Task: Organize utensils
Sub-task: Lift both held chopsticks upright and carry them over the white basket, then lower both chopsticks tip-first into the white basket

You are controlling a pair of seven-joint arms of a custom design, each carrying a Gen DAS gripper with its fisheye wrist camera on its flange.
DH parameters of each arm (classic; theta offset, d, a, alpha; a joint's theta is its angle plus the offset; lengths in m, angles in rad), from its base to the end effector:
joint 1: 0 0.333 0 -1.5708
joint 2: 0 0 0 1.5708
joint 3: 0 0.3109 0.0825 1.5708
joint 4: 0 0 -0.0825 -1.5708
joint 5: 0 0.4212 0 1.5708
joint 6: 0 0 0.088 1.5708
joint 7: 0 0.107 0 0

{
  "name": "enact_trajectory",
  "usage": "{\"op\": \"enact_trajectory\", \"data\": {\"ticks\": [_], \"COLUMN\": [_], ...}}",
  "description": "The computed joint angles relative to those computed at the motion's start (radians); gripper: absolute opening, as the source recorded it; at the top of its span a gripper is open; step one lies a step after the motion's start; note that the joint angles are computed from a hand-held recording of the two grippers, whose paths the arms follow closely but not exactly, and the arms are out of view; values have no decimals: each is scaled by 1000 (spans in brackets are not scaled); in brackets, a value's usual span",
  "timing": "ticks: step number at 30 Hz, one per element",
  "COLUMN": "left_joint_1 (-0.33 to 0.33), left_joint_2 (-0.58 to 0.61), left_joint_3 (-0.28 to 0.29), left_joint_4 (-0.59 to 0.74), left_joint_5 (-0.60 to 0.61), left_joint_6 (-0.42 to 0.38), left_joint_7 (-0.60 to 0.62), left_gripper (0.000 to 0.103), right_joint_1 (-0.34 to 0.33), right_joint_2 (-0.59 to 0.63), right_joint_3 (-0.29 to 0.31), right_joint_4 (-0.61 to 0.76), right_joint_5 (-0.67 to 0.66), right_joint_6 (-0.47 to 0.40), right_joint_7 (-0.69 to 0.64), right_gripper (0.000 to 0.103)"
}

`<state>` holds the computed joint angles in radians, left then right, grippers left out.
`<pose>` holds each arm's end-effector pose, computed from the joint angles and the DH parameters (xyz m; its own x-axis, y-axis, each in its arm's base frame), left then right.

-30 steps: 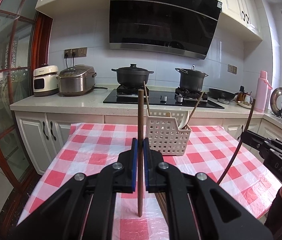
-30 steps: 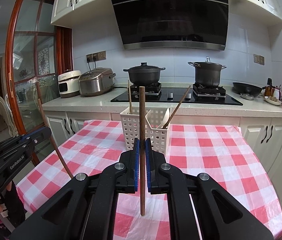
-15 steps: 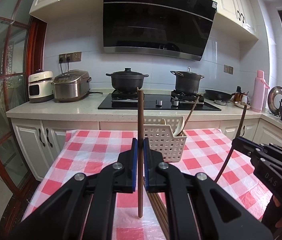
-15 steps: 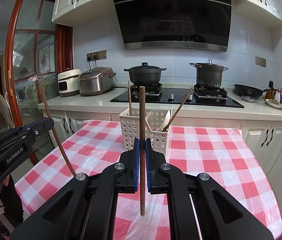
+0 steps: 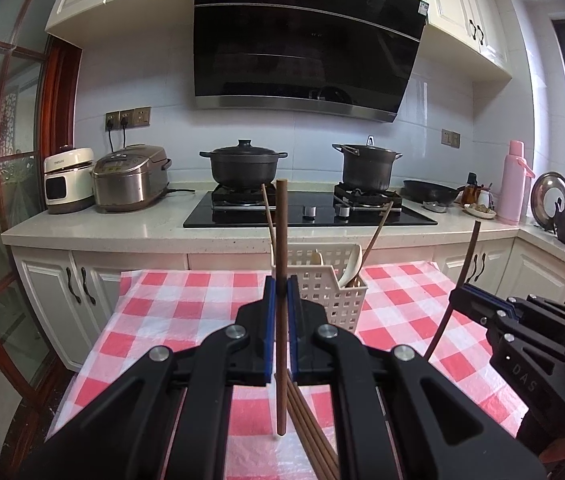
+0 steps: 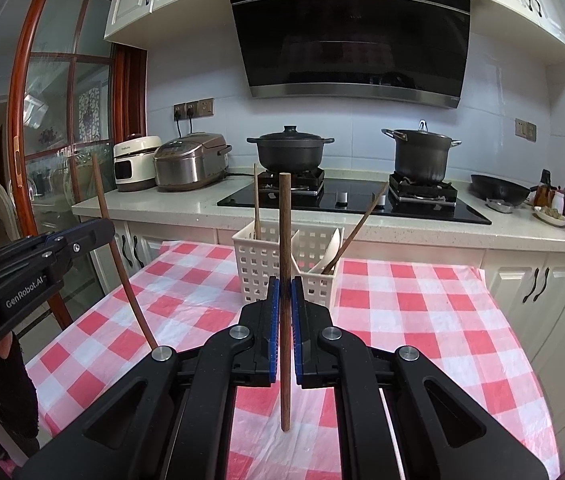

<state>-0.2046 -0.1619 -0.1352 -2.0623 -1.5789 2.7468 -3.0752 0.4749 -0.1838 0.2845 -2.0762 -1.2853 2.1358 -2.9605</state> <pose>0.5610 -0.1598 0.5516 -0.6665 -0.7439 0.0490 -0.2589 0.1693 -0.9510 0.4381 0.3699 0.5434 -0.3359 -0.9418 -0.0123 -0.3314 0.1304 -0.9344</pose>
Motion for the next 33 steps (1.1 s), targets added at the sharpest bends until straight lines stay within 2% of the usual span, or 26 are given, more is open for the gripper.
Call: {"op": "enact_trajectory", "data": {"ticks": [10,15,24,30,33], "left_joint_1": [-4,-1,13,20,19], "left_joint_2": [54,106,202,282,340], "left_joint_3": [-15,-29,-66,-106,-127], "left_joint_4": [90,172,345,484,571], "left_joint_5": [82,155,268,345,425], "left_joint_6": [-5,-14,-9,33,51], "left_joint_7": [-60,-140,-258,-333,-405], "left_gripper": [6,6,6,6,6], "right_joint_1": [-16,-39,-98,-123,-132], "right_joint_2": [12,6,10,40,59], "right_joint_3": [-18,-36,-63,-77,-91], "right_joint_4": [30,44,95,154,188], "right_joint_5": [-13,-23,-33,-66,-73], "right_joint_6": [5,36,91,115,134], "right_joint_7": [-60,-79,-115,-125,-137], "right_gripper": [6,6,6,6,6]}}
